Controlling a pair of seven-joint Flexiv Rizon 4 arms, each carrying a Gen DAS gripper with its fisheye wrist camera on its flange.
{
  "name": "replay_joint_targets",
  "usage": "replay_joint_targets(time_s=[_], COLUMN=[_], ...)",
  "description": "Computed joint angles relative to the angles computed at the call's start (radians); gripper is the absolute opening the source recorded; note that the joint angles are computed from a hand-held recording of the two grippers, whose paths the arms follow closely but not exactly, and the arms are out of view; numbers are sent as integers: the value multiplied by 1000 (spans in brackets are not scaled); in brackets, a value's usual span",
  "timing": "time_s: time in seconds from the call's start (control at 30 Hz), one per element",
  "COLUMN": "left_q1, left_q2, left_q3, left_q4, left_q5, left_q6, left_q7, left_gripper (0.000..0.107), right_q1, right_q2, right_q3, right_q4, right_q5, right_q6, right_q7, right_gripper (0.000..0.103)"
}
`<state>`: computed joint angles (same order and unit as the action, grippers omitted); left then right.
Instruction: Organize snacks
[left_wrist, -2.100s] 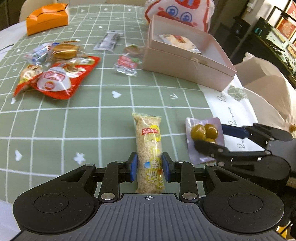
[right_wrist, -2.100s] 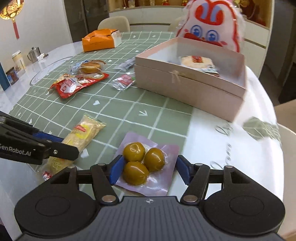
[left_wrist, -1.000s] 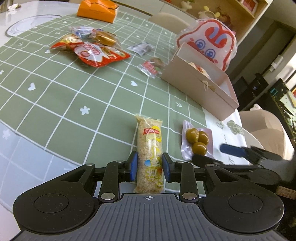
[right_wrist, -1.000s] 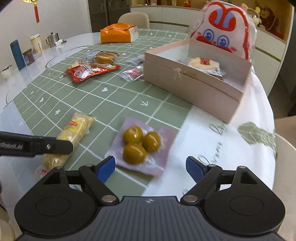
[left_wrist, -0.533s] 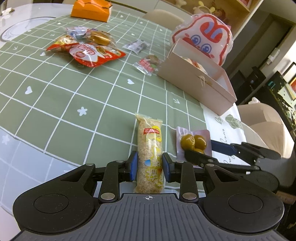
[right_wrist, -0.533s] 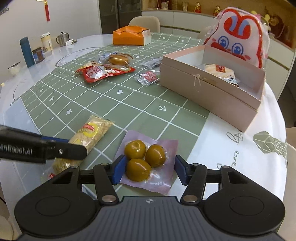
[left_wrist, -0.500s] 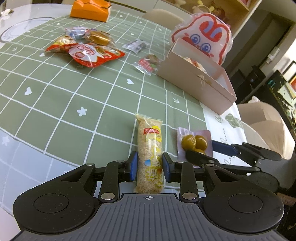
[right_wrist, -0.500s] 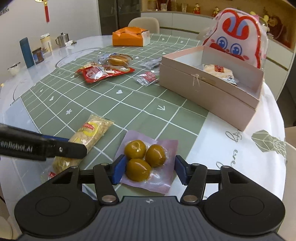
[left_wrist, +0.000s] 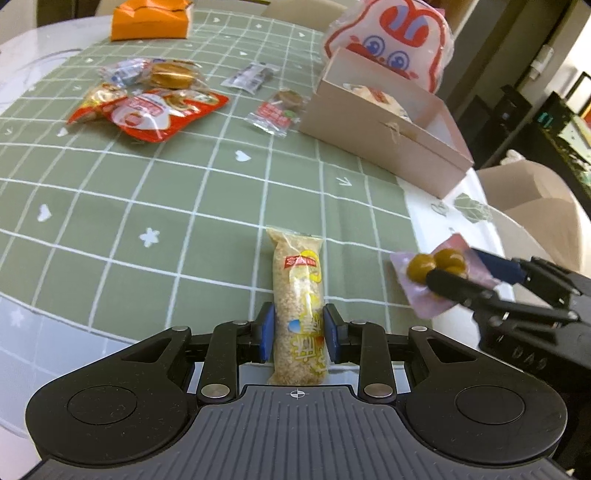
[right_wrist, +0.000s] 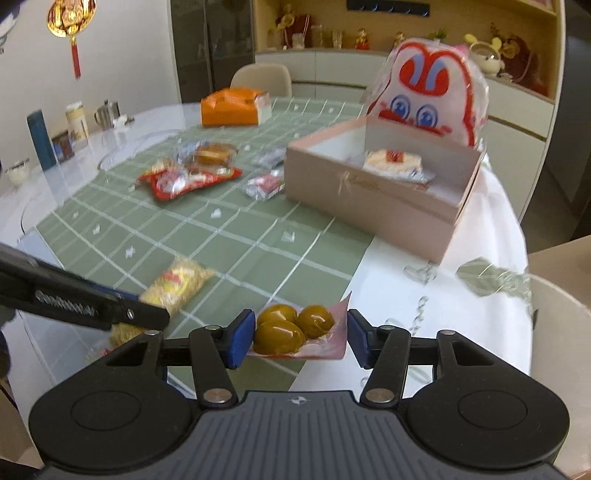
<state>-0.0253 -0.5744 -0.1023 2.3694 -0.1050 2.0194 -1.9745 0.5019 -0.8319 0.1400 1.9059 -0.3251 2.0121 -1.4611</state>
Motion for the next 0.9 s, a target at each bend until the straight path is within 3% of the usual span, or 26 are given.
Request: replay_joint_targets(time_s=[0.17,0.27,0.43,0.57,0.63,0.67,0.8,0.9], left_q1=[-23,8,261,472,558,568,473,447], left_q2=[6,24,83,103,44,4,-156,-313], left_q3=[22,1,-183,-398,-522,-550,-511,-545], left_q4=[5,7,-67,-232,-342,-399,-649,-792], left_q5=[23,50,217,276,250,234,154,91], left_q6=[31,34,2,-183,-299,-343,-527,-599], left_q7=[47,63,18,68,144,184,299,391], left_gripper=[32,32,32,32,32,32,32,33], right_q1=[-17,-22,-38,-68,-94,-84,1,71], right_q2=[25,44,68,90,98,105,125,118], right_q3=[6,6,12,34,51,37,-62,-137], right_q4=[18,35,36,-3,-28,-36,-66,-94], right_q5=[11,28,53,53,30,38,113,186], right_q6=[40,68,86,33,14,9,10,-1], right_q7=[5,14,55,137,172,182,179,165], right_gripper=[54,54,54,54,54,54,54,54])
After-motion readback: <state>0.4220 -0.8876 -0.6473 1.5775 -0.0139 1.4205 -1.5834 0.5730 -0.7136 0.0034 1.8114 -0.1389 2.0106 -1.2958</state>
